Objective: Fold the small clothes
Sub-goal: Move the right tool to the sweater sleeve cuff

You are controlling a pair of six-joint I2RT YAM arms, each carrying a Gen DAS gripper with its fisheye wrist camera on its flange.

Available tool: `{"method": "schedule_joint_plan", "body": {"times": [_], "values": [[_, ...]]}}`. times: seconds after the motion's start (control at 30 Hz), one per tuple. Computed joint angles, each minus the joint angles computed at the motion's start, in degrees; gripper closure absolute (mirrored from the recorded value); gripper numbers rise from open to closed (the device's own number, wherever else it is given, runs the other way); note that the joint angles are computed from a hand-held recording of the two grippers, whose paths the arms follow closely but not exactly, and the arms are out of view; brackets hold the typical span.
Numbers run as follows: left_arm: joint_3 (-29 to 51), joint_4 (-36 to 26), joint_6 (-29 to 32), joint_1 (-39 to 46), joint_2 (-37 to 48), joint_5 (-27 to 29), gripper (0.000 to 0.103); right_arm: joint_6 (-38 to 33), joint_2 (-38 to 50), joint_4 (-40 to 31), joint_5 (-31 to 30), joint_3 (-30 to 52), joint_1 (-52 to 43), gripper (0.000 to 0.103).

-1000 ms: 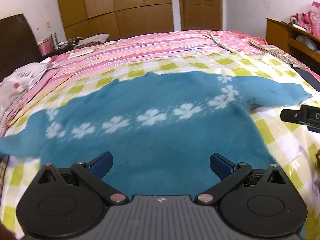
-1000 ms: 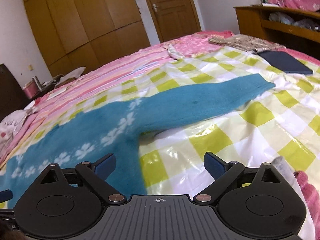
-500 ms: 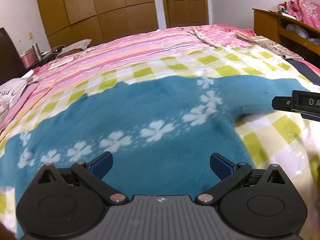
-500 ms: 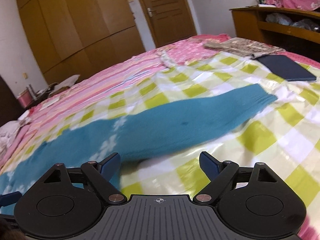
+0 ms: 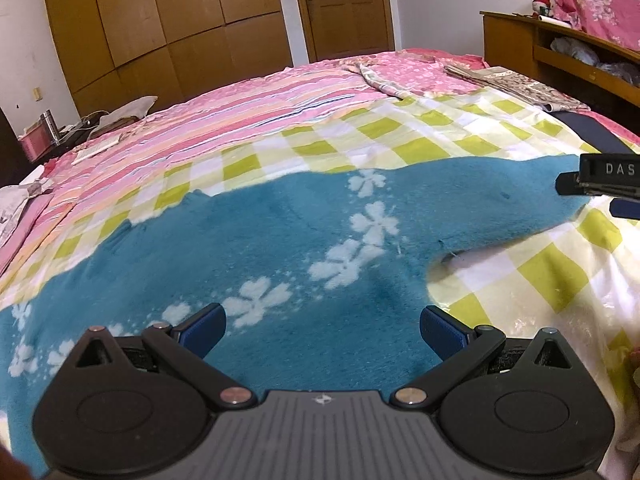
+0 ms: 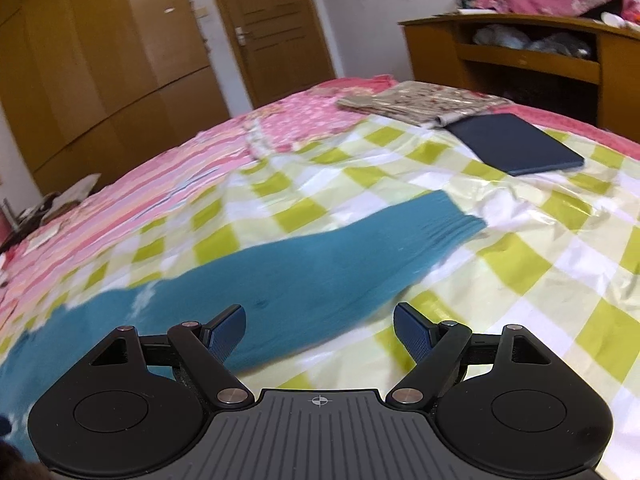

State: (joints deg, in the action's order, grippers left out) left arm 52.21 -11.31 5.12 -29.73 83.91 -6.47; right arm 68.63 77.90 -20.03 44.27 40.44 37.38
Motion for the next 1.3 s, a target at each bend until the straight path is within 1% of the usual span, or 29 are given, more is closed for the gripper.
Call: {"method": "schedule_joint_plan", "body": {"times": [0.23,0.37,0.5,0.6,0.7,0.8,0.93,1.03,1.07,1.13,1.17,1.23,1.3], "values": [[0.5,2.0,-0.4,-1.5,2.5,-1.2,0.000,-1.3,-4.4,6.2,-4.3,-6.8,-8.0,0.020],[0.5,3.6,-0.2,-2.0,3.4,-1.1,0.000,-0.6,-8.8,13.3,-10.2,-13.4,-14.0,0.020],[0.8,4.2,0.0,-2.3,4.3,-1.1,0.000,-0.2,-9.6,18.1,-13.5,-16.6,-17.9,0.020],[0.7,4.6,0.5,-2.4,4.6,-1.0,0.000,0.6,-11.8,22.5,-16.0,-19.9,-20.8,0.020],[0.4,5.3,0.5,-2.3,4.6,-1.0,0.000,1.0,-13.4,24.7,-17.4,-21.9,-24.3,0.021],[0.6,5.4,0.2,-2.5,4.9,-0.9,0.000,0.5,-13.5,28.6,-20.3,-23.9,-28.1,0.020],[1.4,5.0,-0.4,-3.0,5.6,-0.8,0.000,-1.2,-11.5,34.3,-21.8,-25.0,-30.6,0.020],[1.6,4.9,-0.8,-3.5,5.8,-1.0,0.000,-1.7,-11.1,39.2,-24.4,-26.6,-33.0,0.020],[1.5,5.0,-0.8,-3.6,5.7,-1.2,0.000,-1.9,-11.6,40.7,-25.9,-27.4,-33.8,0.021],[1.4,5.1,-0.7,-3.9,5.7,-1.3,0.000,-1.4,-13.4,43.9,-29.6,-29.4,-35.6,0.029],[1.4,5.2,-0.7,-4.0,5.7,-1.3,0.000,-1.2,-13.5,45.5,-31.3,-30.0,-36.4,0.029],[1.4,5.0,-0.6,-4.1,5.8,-1.4,0.000,-1.4,-11.9,44.1,-31.9,-28.8,-36.4,0.033],[1.3,4.8,-0.5,-4.2,5.8,-1.4,0.000,-0.6,-9.9,46.3,-31.6,-29.2,-36.1,0.034]]}}
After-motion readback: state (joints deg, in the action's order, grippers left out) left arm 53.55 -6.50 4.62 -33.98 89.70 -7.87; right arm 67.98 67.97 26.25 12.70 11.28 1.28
